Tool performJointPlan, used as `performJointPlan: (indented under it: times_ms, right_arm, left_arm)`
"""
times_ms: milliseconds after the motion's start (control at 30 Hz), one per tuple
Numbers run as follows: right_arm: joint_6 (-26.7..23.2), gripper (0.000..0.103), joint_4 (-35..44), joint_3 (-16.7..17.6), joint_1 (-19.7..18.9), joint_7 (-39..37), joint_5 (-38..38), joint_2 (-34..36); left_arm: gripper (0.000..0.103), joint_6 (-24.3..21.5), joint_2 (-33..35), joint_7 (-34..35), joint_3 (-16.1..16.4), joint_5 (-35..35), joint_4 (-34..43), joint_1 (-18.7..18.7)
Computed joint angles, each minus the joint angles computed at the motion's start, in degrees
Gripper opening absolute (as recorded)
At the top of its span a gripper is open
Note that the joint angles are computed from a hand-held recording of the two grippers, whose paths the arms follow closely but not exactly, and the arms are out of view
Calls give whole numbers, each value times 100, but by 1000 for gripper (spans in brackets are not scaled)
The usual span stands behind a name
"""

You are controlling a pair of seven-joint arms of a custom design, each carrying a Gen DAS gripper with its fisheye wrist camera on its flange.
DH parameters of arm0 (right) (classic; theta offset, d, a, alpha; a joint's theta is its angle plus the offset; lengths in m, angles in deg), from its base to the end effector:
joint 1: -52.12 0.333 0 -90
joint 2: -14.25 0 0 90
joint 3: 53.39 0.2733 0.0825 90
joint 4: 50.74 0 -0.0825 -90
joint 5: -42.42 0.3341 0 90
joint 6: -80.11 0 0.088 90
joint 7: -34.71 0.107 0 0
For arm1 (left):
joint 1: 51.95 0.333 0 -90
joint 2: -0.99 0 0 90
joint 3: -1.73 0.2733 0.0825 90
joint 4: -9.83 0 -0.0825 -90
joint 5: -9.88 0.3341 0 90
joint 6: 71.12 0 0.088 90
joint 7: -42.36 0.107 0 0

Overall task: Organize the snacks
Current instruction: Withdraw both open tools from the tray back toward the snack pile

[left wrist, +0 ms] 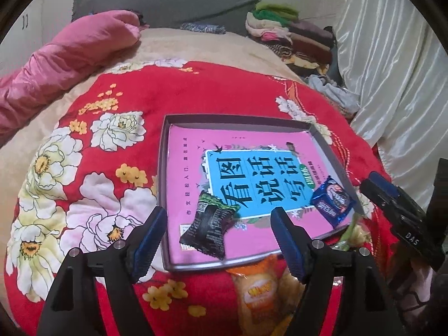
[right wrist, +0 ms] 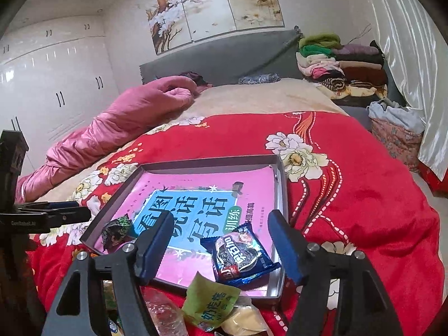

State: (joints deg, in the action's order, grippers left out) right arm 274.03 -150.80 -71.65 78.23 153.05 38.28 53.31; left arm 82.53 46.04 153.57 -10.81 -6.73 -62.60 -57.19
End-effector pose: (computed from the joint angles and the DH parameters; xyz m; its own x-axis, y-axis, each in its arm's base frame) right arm 0.6409 0.1388 0.3198 -0.0156 -0.9863 -0.1643 -0.5539 0.1453 -0.8198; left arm 0.7008 -0.1636 0.3581 -0.3956 -0.8998 0.1841 -0.7504 0.2011 -0.6297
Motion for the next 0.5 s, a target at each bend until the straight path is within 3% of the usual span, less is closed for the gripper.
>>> performJointPlan:
  times_ms: [200, 500]
  right_arm:
    - [251, 73, -333, -367, 394, -111, 281, -133]
    - [596, 75, -905, -338, 530, -498, 938, -483]
  left_arm:
    - [78, 136, -331, 241, -172, -214, -475, 142]
    - [78, 273, -766, 653, -296, -514, -1086, 260]
